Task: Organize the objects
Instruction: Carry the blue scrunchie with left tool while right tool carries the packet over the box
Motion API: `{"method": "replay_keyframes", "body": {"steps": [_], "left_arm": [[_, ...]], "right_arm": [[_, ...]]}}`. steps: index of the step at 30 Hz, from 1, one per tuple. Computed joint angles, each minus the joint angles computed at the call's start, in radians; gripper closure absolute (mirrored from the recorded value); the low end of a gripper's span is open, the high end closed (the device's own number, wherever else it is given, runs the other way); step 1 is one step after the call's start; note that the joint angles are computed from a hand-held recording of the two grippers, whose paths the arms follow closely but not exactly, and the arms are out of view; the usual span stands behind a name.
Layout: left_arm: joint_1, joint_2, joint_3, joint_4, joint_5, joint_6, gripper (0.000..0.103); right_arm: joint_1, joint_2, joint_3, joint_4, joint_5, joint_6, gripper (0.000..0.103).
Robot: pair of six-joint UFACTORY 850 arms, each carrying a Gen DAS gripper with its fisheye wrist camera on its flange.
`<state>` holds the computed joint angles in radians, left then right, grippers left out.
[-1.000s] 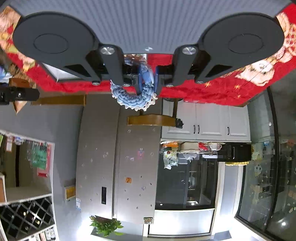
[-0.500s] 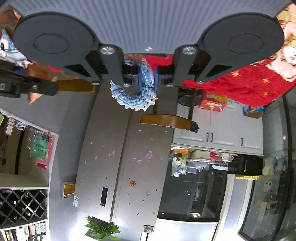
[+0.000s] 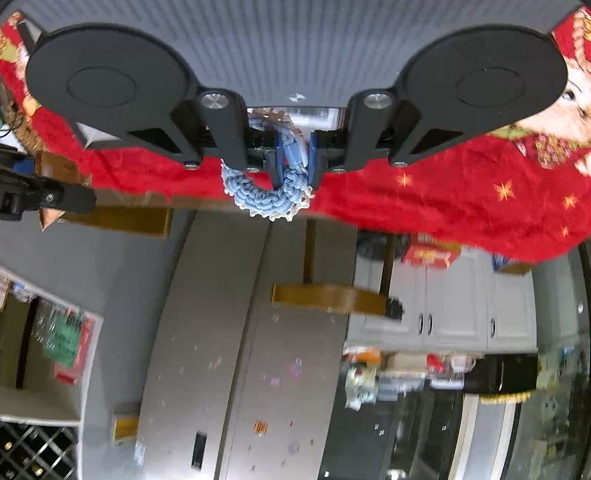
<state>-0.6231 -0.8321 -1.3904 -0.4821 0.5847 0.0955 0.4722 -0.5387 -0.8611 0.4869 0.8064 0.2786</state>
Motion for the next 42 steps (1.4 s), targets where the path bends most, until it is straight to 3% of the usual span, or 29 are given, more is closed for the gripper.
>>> {"method": "replay_keyframes", "body": {"steps": [9,20,28,34,42], "left_arm": [[0.002,-0.075,-0.072,0.024,-0.087,0.022,0.088],[0.007,-0.093,-0.091,-0.026,-0.127,0.061,0.088],[0.002,-0.110,-0.128,-0.152,-0.180,0.232,0.088],[0.005,-0.112,-0.129,-0.083,-0.194,0.196,0.088],[0.002,-0.121,-0.147,-0.149,-0.220,0.259,0.087]], "right_arm": [[0.008,-0.101,-0.087,-0.026,-0.117,0.000,0.052],[0.005,-0.112,-0.099,-0.061,-0.142,-0.001,0.052],[-0.006,-0.118,-0.105,-0.091,-0.163,0.024,0.052],[-0.005,-0.120,-0.112,-0.094,-0.188,0.018,0.052],[-0.008,-0.122,-0.118,-0.079,-0.205,-0.002,0.052]]}}
